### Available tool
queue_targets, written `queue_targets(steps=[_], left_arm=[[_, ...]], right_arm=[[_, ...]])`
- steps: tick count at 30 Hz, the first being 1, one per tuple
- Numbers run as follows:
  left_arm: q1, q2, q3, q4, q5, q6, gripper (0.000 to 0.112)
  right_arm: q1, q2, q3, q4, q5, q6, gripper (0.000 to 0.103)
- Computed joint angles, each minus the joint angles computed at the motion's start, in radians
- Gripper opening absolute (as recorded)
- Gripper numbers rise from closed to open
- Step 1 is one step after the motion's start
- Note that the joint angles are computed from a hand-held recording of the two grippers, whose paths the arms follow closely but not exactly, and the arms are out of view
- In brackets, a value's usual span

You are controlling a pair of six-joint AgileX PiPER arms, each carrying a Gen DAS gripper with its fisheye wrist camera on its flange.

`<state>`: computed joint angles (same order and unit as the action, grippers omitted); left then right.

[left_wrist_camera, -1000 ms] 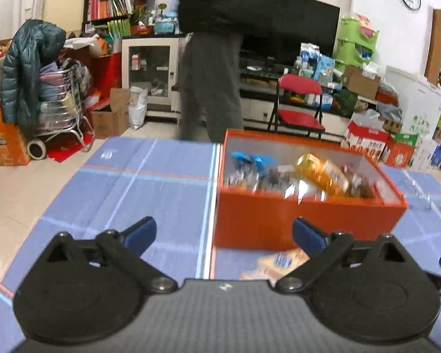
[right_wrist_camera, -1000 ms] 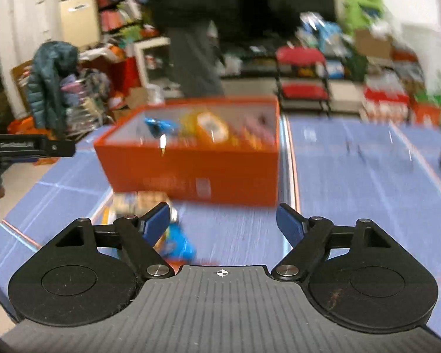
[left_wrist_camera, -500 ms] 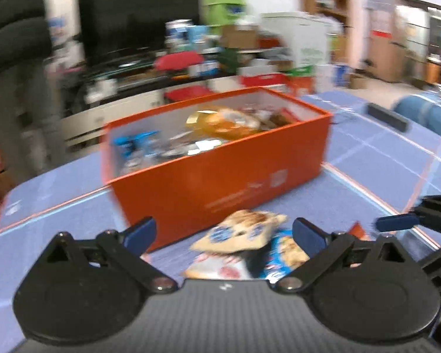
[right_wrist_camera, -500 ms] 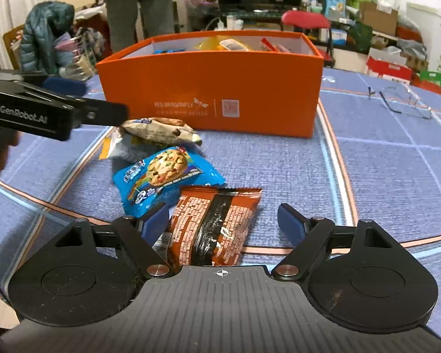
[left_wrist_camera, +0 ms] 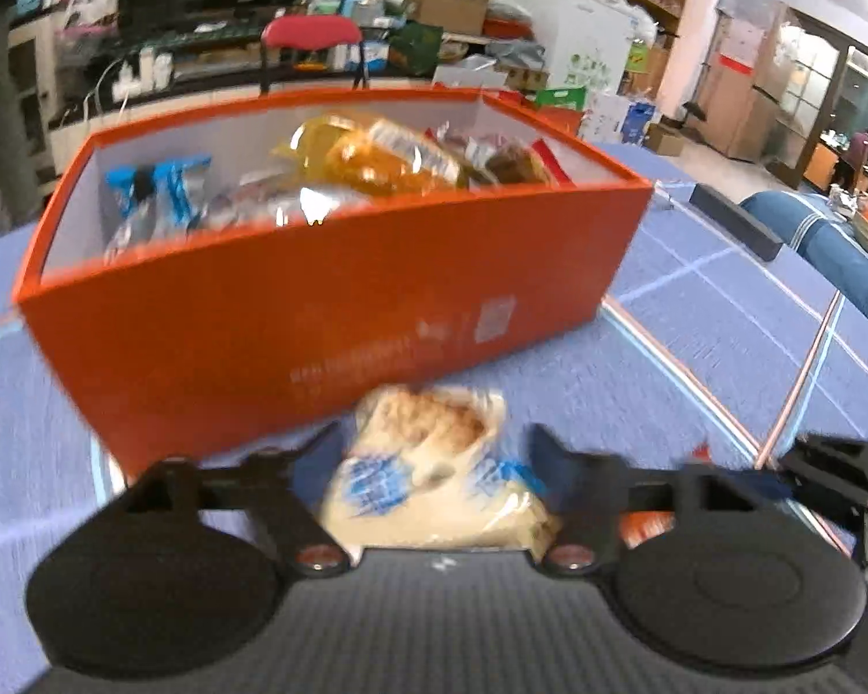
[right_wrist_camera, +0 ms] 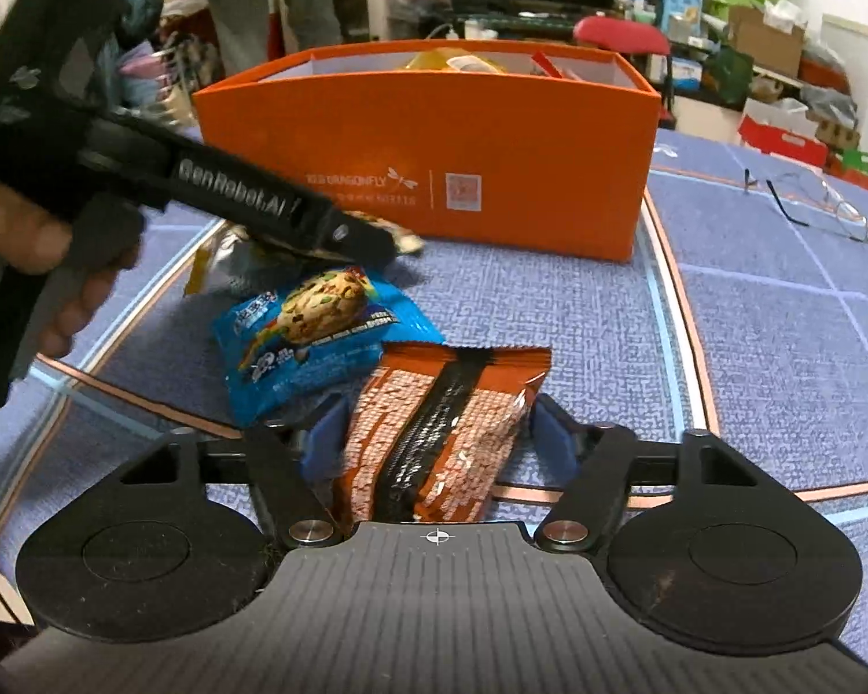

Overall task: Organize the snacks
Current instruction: 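Grasp the orange chocolate wafer with the right gripper while the left grasps the cream cookie pack, then lift the cream cookie pack with the left gripper while the right holds the wafer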

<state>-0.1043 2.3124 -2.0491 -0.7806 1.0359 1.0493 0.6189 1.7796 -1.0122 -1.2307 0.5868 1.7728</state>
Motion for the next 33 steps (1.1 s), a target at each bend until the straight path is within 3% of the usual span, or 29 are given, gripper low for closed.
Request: queue_targets(steps=[5, 8, 9, 14, 24, 26, 33], left_arm=[[0.016, -0.177, 0.299, -0.033, -0.123, 0.059, 0.060], [0.007, -0.276, 0.446, -0.079, -0.245, 0.094, 0.071], [0.009, -0.291, 0.464, -0.095, -0.249, 0.083, 0.072], [0.010, -0.337, 0.512, -0.114, -0.240, 0.027, 0.075], [-0.050, -0.326, 0.537, -0.026, -0.406, -0.078, 0.075], [-0.054, -0.324, 0.539, -0.018, -0.406, -0.077, 0.075], [-0.058, -0.306, 0.508, 0.000, -0.360, -0.104, 0.069]], right_arm=[[0.002, -0.020, 0.021, -0.001, -0.007, 0.020, 0.053], [0.011, -0.019, 0.022, -0.004, 0.004, 0.029, 0.053], [0.013, -0.019, 0.023, -0.006, 0.005, 0.031, 0.053], [0.015, -0.024, 0.043, -0.048, 0.004, 0.067, 0.054], [0.031, -0.003, 0.032, -0.056, 0.054, 0.071, 0.057], [0.036, 0.005, 0.023, -0.046, 0.075, 0.066, 0.063], [0.027, -0.019, 0.041, -0.027, 0.057, 0.052, 0.058]])
